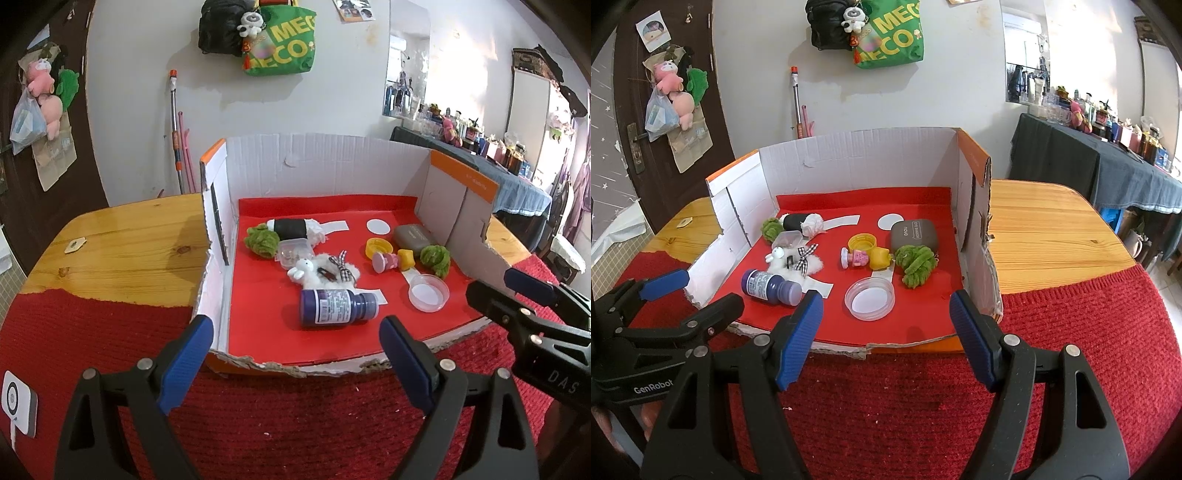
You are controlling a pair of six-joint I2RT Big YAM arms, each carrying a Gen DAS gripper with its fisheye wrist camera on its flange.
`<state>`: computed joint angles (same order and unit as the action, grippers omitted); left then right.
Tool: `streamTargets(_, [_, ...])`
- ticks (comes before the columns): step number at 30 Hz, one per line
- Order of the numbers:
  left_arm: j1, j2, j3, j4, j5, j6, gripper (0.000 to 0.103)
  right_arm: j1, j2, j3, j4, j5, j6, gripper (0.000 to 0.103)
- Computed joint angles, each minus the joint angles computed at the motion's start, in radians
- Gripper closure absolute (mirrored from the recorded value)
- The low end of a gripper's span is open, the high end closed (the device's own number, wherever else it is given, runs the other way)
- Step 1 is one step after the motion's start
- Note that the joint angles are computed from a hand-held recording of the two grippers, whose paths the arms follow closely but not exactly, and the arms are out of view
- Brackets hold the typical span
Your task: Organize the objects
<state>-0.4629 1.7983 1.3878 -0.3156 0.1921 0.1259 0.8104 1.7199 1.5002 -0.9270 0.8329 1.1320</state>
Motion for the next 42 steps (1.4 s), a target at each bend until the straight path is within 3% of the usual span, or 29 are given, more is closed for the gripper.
streamTargets(6, [0.006,-0.022,-0.021,0.021,0.001,-0.006,0.01,0.007,-0.006,0.009,-0.009,0.008,-0.005,0.032])
streamTargets(16, [0.017,-0.077,-0.085,0.016,0.015,0.015,0.01,0.052,-0.013,0.018,-0.053,0.002,0.004,0.015])
streamTargets(19, [0.02,-0.09,-0.105,0.009,0.011,0.015,0.002,0.07,-0.02,0.013,-0.071,0.007,0.028,0.015])
streamTargets(23, [0.026,-0.111,-0.142,0.009,0.015,0.015,0.0,0.09,-0.022,0.007,-0.092,0.006,0.057,0.011])
streamTargets(42, [0.029,-0.136,-0.232,-0.008,0.015,0.026,0.0,0.138,-0.006,-0.041,-0.117,-0.033,0.182,0.01])
